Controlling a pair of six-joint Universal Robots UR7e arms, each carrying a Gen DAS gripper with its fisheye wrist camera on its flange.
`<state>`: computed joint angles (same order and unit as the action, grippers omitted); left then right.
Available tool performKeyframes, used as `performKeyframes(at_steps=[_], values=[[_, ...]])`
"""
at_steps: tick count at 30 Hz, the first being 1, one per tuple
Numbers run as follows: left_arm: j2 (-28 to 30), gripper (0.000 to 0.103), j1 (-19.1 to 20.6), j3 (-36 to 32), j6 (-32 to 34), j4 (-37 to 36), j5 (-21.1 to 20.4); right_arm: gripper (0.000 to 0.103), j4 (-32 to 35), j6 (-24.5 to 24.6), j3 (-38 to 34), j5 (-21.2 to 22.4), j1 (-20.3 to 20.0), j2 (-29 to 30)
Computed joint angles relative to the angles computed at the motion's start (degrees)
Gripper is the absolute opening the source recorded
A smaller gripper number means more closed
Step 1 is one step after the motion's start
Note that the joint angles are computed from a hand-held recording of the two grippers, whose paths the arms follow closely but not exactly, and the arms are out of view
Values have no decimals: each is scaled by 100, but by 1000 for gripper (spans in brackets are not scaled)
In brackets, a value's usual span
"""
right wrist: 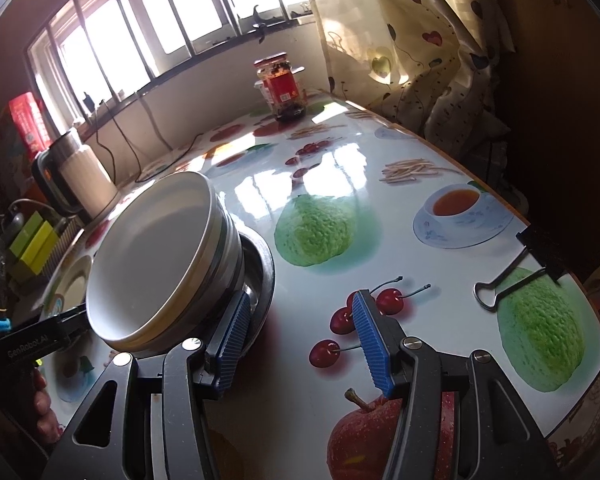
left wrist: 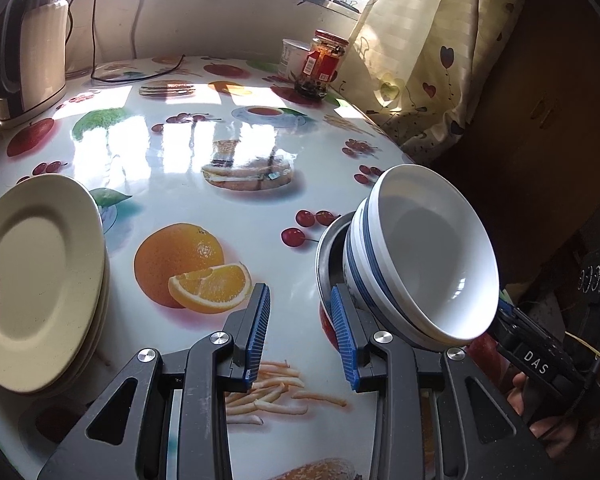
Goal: Organize plates and bowls
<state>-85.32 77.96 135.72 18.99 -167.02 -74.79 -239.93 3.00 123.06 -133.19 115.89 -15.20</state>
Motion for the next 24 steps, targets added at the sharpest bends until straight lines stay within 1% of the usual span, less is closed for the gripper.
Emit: performKeyframes(at_steps=[4,7,12,14,15,16,17,18,21,24], values=[[45,33,80,-76,-44,114,-182,54,-31,34,-11,65,-26,16],[58,33,175,-147,-121,217,-350,54,-97,53,26,245,-103,15],[54,33,205,-144,-71,189,-391,53,-318,-3,120,582,-253,23],[52,33,206,-144,-76,189,-407,49,-436,58,217,882,-374,8],[50,33,218,-153,-84,203,-429,46,-490,62,254,1016,-420,5],[49,33,221,-158,-95,214,-444,43,-529,42,264,1089,-440,14],[40,31,228,-156,-90,223,-468,42,-554,15,263,1118,-435,24],[35,29,243,-159,-72,238,-513,39,-591,-21,270,1181,-448,31],[32,26,264,-161,-73,253,-597,28,-717,-17,349,1547,-561,29],[42,24,325,-206,-115,328,-728,24,-788,37,415,1836,-674,13]])
